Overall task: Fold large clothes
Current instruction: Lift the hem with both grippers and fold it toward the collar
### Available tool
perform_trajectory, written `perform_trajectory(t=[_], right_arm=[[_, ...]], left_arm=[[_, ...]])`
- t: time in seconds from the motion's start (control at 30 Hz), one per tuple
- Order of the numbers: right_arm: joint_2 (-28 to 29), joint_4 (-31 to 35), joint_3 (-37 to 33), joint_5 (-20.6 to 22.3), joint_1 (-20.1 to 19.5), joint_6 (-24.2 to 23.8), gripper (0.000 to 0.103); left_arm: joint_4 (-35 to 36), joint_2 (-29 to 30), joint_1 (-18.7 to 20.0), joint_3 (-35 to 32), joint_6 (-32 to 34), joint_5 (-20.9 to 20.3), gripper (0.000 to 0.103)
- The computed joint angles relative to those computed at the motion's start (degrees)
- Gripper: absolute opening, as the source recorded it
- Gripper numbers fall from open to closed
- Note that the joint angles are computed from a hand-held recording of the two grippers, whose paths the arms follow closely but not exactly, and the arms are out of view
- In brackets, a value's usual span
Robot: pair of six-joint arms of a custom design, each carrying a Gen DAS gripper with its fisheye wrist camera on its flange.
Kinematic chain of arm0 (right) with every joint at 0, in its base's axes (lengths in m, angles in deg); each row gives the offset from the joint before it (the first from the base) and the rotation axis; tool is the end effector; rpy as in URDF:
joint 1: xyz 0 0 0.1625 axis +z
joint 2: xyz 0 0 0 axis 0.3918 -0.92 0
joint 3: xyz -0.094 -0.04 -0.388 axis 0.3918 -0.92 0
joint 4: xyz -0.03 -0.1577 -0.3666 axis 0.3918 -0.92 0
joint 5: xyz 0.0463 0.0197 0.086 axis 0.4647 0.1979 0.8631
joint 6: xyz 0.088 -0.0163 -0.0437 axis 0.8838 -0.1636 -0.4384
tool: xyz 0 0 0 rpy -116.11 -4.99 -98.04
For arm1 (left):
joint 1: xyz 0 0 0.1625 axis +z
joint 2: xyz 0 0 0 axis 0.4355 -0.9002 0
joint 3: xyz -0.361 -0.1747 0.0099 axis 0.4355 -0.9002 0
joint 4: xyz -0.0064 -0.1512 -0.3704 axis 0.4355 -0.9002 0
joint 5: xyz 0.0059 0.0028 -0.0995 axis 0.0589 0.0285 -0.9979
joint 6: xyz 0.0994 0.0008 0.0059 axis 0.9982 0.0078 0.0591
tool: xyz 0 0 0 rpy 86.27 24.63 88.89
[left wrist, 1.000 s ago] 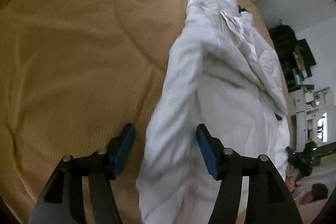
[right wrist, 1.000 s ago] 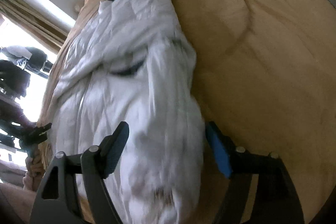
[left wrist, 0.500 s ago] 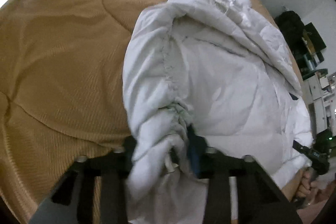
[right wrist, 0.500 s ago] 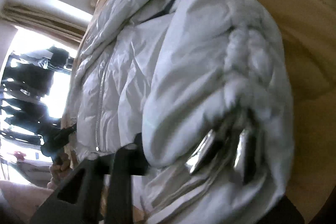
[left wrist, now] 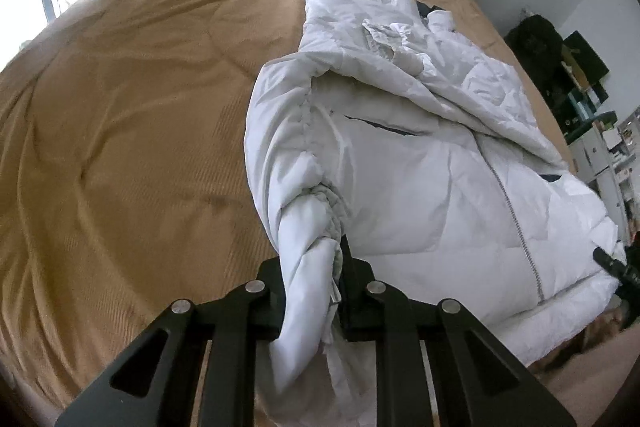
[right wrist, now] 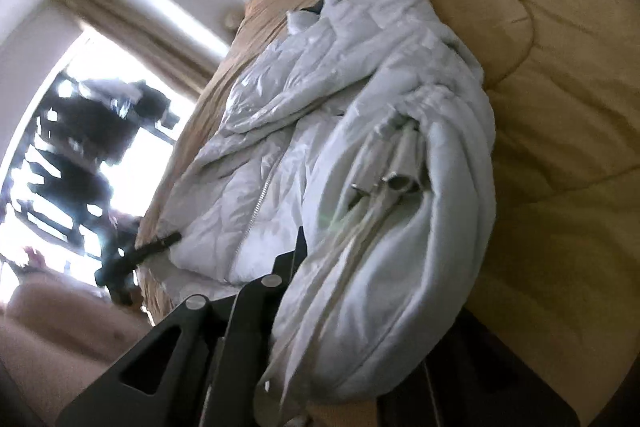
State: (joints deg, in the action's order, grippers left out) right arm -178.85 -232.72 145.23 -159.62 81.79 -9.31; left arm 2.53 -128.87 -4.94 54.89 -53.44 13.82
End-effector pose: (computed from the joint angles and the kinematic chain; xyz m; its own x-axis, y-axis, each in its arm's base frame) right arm 0.1942 -0.2756 0.2536 -0.9775 -0.1618 0.1354 -0.2062 0.8678 -0.4522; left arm -0.0976 -0.2473 0.3258 -0.8600 -0.1799 -0.4776 0.1025 0.8559 -0.5069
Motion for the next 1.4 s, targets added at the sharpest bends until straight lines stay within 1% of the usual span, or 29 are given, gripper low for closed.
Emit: perform_trajectory(t=[0.07,0.13,0.2,0.23,0.27,0.37,0.4,0.43,0.47,0.57,0.63,0.67,0.7,0.73,0.8,0.83,0.9,0.93,0.97,1.0,1.07,1.13,1.17,1.2,1.23,1.3,1.33,1.37,1.4], right_arm=[[0.20,2.14,-0.99,-0.64,1.18,0.11,0.010],[-2.08,4.86,-0.68,-0.82,1.13,-1.13,0.010],[-2.23,5.47,-1.15,-0.12,-0.30,-2.06,0.010],[-4.18,7.30,-1.49,0.55,-1.25,-2.47,0.010],[-3.74,6.73,-2.50,2.60,-2.46,-3.05,0.010],[-0.20,4.61,-7.71,6.28,-3.21,-2.91,0.010],[2.49,4.10,-10.73,6.68,-2.75,-2.81,0.010],[3.85,4.31,-12.69,6.54,-2.34,-3.00,0.010],[6.42,4.40,-15.86,6.11,-1.54,-3.55,0.010],[14.37,6.72,-26.37,3.41,1.29,-5.18,0.010],[19.81,9.03,-34.23,2.57,1.72,-5.43,0.010],[22.26,9.91,-37.60,2.23,1.61,-5.14,0.010],[25.60,11.71,-42.36,2.19,1.15,-4.59,0.010],[27.43,12.73,-45.07,1.91,0.93,-4.00,0.010],[33.95,16.94,-54.46,0.46,-0.14,-1.69,0.010],[36.92,18.83,-58.50,-1.02,-0.54,-0.87,0.010],[45.08,22.74,-68.76,-5.98,-1.27,1.02,0.011],[47.63,23.78,-71.81,-7.31,-1.84,1.97,0.011],[50.89,24.66,-75.42,-8.53,-2.92,3.98,0.013],[52.80,24.30,-76.92,-8.21,-4.27,6.37,0.015],[56.17,23.15,-79.09,-6.60,-6.97,11.22,0.017],[57.16,19.46,-77.47,-1.32,-10.04,15.39,0.020],[57.52,18.55,-77.01,1.88,-11.53,17.16,0.020],[57.61,18.19,-76.81,4.71,-12.52,18.01,0.021],[57.40,17.48,-76.51,7.57,-13.30,18.36,0.024],[55.77,15.98,-75.06,12.40,-14.22,19.51,0.032],[54.70,15.24,-74.13,13.77,-14.35,19.69,0.040],[53.62,14.23,-73.20,13.98,-14.17,19.65,0.050],[52.11,12.27,-71.74,13.16,-13.58,19.21,0.057]], left_arm=[[-0.22,-0.72,-0.16,-0.21,-0.33,-0.79,0.016],[0.64,-1.82,-0.96,-0.49,-1.38,-1.97,0.016],[-3.23,-0.07,1.70,-1.27,1.52,-1.44,0.016],[-6.12,1.59,3.62,-2.10,4.03,-0.72,0.016],[-8.85,3.10,5.49,-3.06,6.74,0.07,0.016],[-18.41,10.01,10.58,-8.05,14.83,2.97,0.017],[-21.66,12.53,12.31,-10.08,17.37,3.52,0.017],[-24.79,15.40,14.25,-12.47,20.23,3.85,0.017],[-26.68,17.44,15.27,-14.11,21.96,4.11,0.017],[-32.76,26.27,19.73,-21.70,30.26,5.51,0.017],[-36.55,33.40,23.05,-27.79,36.73,6.45,0.017],[-37.81,36.71,24.49,-30.63,38.71,6.97,0.017],[-39.54,41.29,26.70,-34.90,41.55,7.12,0.018],[-39.84,44.50,28.04,-37.97,42.43,7.77,0.018],[-38.24,52.35,31.07,-45.97,42.93,9.30,0.018],[-38.33,57.81,33.16,-51.07,45.00,10.94,0.019],[-36.83,64.66,35.56,-57.36,46.56,13.47,0.020],[-35.95,68.78,37.25,-61.31,47.65,14.32,0.020],[-35.53,71.53,38.63,-63.46,48.13,14.85,0.020],[-34.72,73.99,40.06,-65.26,47.65,15.18,0.020],[-32.98,78.08,43.35,-68.17,44.57,14.22,0.022],[-35.26,79.39,45.43,-67.87,43.24,12.70,0.023],[-38.53,79.17,45.85,-66.27,44.05,12.51,0.023],[-42.23,78.91,46.06,-64.85,45.70,12.59,0.024],[-44.15,78.68,46.14,-64.08,46.82,12.57,0.024],[-46.00,77.98,46.24,-62.67,47.77,12.46,0.024],[-47.48,77.76,46.29,-61.91,48.74,12.45,0.024],[-48.39,77.51,46.31,-61.30,49.25,12.47,0.024],[-49.32,77.37,46.39,-60.77,49.70,12.50,0.024]])
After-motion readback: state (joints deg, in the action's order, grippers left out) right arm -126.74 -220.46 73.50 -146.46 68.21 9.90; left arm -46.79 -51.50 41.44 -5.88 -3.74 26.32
